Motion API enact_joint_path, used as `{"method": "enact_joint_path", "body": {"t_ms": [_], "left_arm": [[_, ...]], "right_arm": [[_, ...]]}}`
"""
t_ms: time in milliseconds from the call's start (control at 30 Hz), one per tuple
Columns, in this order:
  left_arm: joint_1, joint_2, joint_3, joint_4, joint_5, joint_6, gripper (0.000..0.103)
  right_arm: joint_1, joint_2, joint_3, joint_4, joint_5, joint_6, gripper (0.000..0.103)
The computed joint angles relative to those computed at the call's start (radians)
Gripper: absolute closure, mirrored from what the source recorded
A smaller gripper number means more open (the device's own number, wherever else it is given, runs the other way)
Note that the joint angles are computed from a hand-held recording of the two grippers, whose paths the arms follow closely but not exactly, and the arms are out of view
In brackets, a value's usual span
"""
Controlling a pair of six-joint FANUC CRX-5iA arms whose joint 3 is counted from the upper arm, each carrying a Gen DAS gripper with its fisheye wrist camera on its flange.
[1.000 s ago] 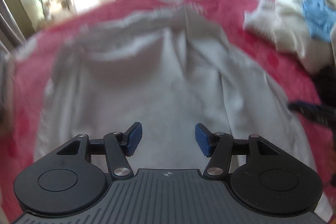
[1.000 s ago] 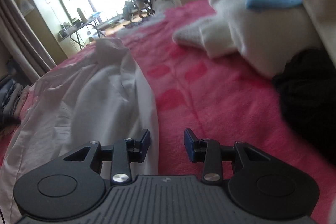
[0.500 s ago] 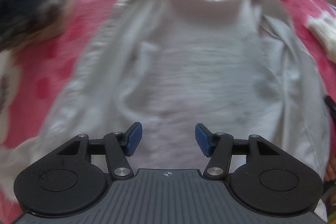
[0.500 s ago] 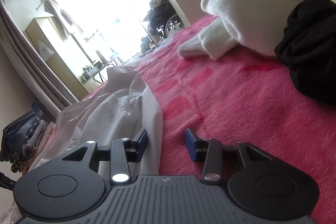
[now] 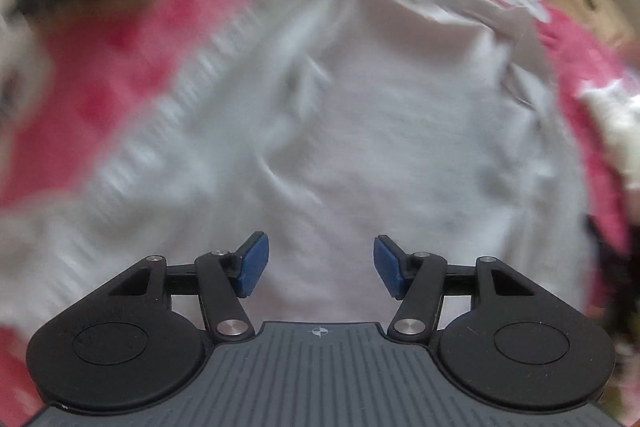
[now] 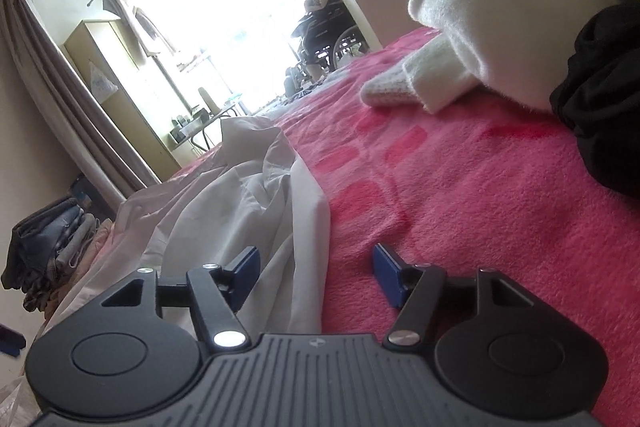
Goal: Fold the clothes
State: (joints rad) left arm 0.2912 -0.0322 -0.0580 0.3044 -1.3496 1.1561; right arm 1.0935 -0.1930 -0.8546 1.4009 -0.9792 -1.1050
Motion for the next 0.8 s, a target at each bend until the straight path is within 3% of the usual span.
{"method": "enact_joint_path", "body": {"t_ms": [100,200,267,467,567,667,800], "left_arm": [[-0.005,-0.008,-0.037,0.051,0.006,-0.088,0.045],[0.003,-0.02,-0.081,0.113,-0.006,-0.168,0.045],[0.013,-0.024,-0.111,0.155,-0.013,-0.243,0.045],[0.001,-0.095,-0.237,0.255,0.077,-0.49,0.045],[-0.014,-0.112,-0.25,0.271,0.027,-0.559,0.045],[-0.027,-0.121,-0.254,0.286,-0.046,-0.666,0.045],[-0.046,-0.122,-0.28,0.328,-0.135,-0.863,0.041]], "right_arm": [[0.054,0.015,0.101,-0.194,-0.055,0.186,0.038],[0.141,0.018,0.215,-0.397,-0.17,0.337,0.037],[0.214,0.004,0.255,-0.478,-0.259,0.35,0.037],[0.423,-0.03,0.338,-0.674,-0.456,0.241,0.037],[0.497,-0.061,0.361,-0.736,-0.466,0.145,0.037],[0.54,-0.08,0.381,-0.771,-0.464,0.134,0.038],[0.572,-0.116,0.327,-0.725,-0.396,0.123,0.038]]}}
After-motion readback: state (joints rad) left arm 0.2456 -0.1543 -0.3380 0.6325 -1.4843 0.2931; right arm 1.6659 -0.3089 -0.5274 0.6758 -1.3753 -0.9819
